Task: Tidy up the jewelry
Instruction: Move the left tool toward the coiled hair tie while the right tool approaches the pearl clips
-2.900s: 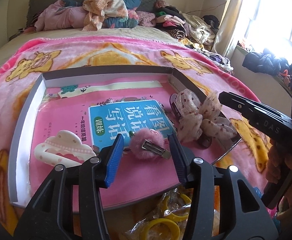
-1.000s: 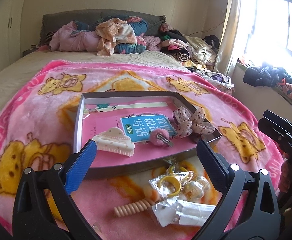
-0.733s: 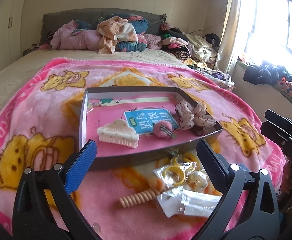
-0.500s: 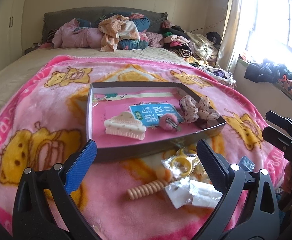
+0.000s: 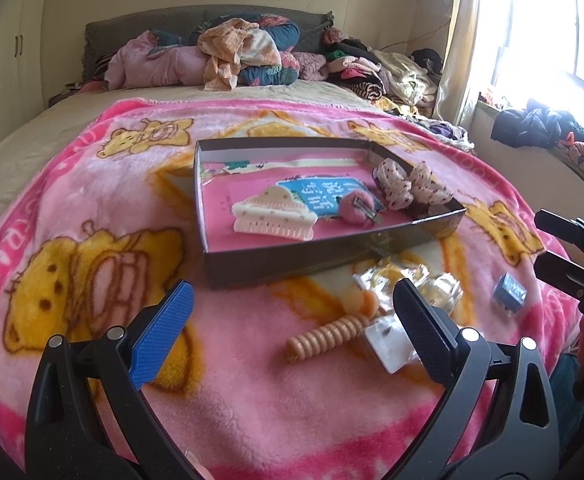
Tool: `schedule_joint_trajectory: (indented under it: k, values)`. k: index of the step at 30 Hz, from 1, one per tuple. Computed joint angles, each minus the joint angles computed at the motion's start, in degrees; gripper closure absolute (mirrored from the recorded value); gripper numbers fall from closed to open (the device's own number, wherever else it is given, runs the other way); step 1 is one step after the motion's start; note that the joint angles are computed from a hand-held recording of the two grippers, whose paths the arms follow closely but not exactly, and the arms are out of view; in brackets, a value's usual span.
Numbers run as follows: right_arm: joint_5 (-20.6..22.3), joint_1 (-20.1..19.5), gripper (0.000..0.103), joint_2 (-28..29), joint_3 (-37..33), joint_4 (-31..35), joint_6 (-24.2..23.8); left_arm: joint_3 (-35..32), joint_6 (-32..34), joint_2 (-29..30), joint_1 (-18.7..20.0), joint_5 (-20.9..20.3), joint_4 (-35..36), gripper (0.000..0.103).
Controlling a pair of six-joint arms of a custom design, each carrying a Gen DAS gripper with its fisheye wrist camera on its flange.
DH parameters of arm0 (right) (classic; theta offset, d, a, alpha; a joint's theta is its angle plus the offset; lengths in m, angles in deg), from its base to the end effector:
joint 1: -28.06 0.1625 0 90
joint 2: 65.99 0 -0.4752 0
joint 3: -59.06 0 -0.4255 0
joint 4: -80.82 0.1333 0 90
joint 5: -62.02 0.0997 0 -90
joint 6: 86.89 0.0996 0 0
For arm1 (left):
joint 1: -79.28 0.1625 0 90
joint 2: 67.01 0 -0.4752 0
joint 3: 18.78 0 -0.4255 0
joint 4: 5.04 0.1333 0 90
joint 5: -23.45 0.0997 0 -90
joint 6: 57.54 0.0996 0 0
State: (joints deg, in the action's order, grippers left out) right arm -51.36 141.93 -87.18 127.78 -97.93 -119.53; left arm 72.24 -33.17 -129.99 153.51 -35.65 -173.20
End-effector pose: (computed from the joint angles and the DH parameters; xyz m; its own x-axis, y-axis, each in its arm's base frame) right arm 0.4360 -0.7536 0.0173 -0.6318 -0.4824 0.6068 -0.7661 0.5079 -0.3939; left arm -0.0184 -0.7439 0.4075 -0.7778 0.1216 -0.6166 0.5437 0.6223 -0.5631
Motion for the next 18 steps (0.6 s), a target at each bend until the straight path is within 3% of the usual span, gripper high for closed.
schedule_joint_trajectory:
  k: [18]
  values:
    - [-2.09,0.19,0.009,1.75,-1.29,9.41,-1.64,-2.33,1.99,1.02,2.40,-1.79,5.12,0.012]
